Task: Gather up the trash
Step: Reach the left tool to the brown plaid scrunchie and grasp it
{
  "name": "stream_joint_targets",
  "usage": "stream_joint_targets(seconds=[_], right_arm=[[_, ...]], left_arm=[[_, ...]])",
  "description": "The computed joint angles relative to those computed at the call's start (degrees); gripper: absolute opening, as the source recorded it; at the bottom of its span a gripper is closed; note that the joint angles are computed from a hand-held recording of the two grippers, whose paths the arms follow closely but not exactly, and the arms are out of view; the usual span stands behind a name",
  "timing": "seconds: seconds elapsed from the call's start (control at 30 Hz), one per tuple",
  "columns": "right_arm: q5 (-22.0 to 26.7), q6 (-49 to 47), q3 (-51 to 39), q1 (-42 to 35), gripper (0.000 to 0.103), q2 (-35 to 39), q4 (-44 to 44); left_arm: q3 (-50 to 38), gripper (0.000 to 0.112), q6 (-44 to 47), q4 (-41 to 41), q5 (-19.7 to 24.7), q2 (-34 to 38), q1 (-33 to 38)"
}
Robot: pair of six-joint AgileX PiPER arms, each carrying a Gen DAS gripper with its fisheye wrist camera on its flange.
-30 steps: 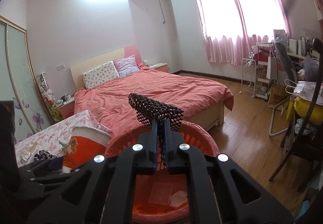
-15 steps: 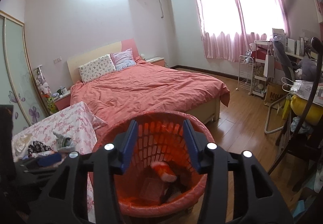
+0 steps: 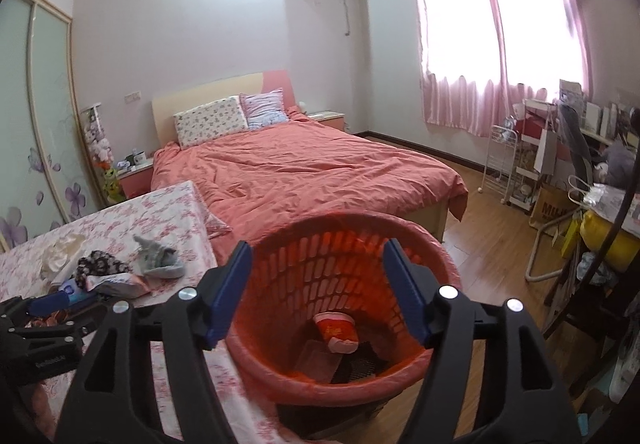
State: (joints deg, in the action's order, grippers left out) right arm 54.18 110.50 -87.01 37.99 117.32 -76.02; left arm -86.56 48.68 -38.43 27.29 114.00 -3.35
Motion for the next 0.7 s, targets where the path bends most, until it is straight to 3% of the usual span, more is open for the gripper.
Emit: stream_joint_targets(seconds=[0.23,0.37,0.5,0.7], right_arm=[[0.1,-6.1,-7.0,2.4,0.068,3.4,2.2],[-1.1,-9.2,-10.4,3.1,0.068,5.1,4.4],[-1.1,-13.1,-15.0,4.2,0.068,7.6,6.9],[0.2,-19.3,-21.6,5.7,0.068,11.1,10.0]], left_arm=[[0.6,0.082,4.7,-3.0,0.8,-0.4,8.5],[-2.6,0.08,2.3,-0.7,1.6,1.8,13.0],[-9.9,0.069,-4.9,4.6,6.6,6.7,16.1],[-15.6,0.058,-7.0,6.5,11.3,10.8,16.9]])
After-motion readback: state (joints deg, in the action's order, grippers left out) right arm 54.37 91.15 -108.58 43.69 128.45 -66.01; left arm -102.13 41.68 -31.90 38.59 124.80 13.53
